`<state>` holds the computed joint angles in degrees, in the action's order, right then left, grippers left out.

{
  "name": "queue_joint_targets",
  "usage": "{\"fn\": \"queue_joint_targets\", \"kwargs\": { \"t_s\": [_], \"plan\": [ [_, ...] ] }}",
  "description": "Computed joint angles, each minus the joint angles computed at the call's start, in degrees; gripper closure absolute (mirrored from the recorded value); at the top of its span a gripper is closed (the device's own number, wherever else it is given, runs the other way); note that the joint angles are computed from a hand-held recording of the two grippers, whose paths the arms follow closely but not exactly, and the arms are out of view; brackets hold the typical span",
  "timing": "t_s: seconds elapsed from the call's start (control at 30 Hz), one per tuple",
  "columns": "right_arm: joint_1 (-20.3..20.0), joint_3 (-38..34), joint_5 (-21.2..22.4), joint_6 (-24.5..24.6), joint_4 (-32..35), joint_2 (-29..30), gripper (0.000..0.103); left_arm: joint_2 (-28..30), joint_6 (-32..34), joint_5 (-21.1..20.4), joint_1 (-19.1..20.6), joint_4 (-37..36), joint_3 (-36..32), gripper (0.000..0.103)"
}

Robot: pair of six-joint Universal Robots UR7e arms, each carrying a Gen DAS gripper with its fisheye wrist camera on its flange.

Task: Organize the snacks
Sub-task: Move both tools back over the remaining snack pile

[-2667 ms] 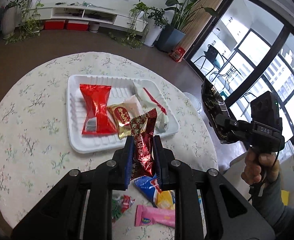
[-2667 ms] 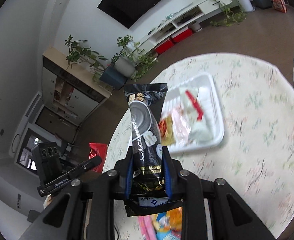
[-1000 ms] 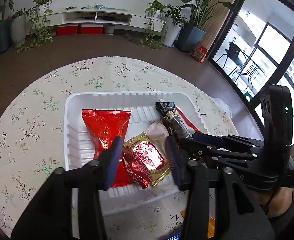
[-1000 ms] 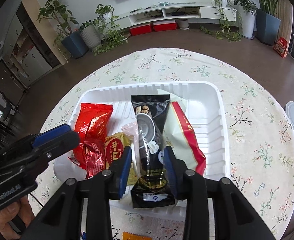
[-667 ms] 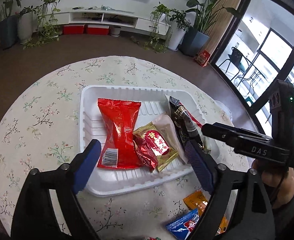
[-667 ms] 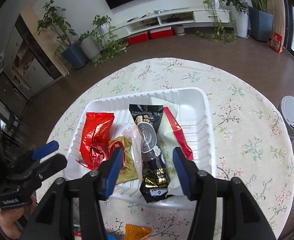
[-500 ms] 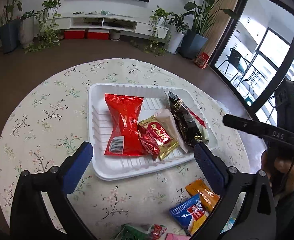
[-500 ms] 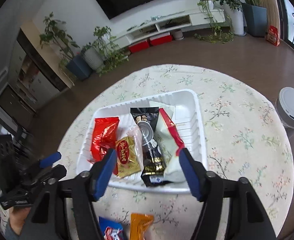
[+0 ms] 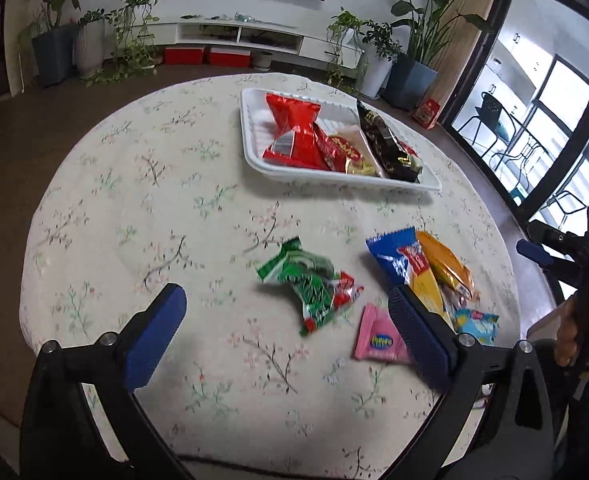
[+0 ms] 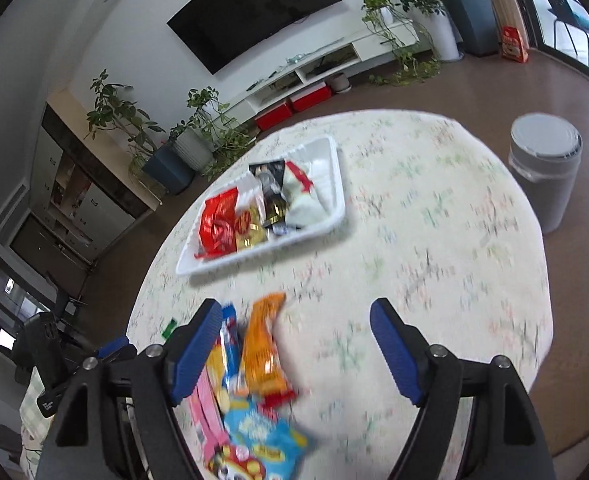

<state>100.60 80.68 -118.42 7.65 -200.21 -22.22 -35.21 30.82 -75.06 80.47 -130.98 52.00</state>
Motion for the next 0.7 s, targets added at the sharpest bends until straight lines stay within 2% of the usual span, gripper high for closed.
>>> {"fn": "queue_joint_targets", "kwargs": {
  "t_s": [0.07, 0.2, 0.33, 0.4, 0.5, 0.57, 0.7],
  "plan": [
    [0.20, 2.18, 0.25, 1.76, -0.25, -0.43, 0.024, -2.10, -0.59, 0.28, 0.37, -1.10, 3.69, 0.000],
    [1.45, 4.56, 1.56, 0.75, -3.07, -0.53, 0.024, -4.69, -3.69, -0.20, 0.98, -0.68, 7.79, 0.000],
    [3.77, 3.23, -2.95, -2.64, 0.02, 0.98, 0.024, -6.11, -4.12, -0.43, 0.56, -0.27, 10.35, 0.000],
    [4.21, 3.22, -4.62, -1.34, 2.91, 1.11, 0.024, -6.57, -4.40, -1.12, -0.08, 0.35, 11.04, 0.001],
    [4.22, 3.42, -6.62, 4.06, 5.73, 1.17, 0.024, -6.50, -5.31, -2.23, -1.41, 3.63, 10.86, 0.001],
    [4.29, 3.17, -8.49, 6.36, 6.87, 1.62, 0.024, -5.44, -6.84, -0.69, -2.59, 5.97, 10.19, 0.001],
    [4.06, 3.15, -8.04, 7.06, 6.90, 2.23, 0.024, -2.32, -11.23, 2.25, -4.43, 7.57, 8.64, 0.001]
  ]
}}
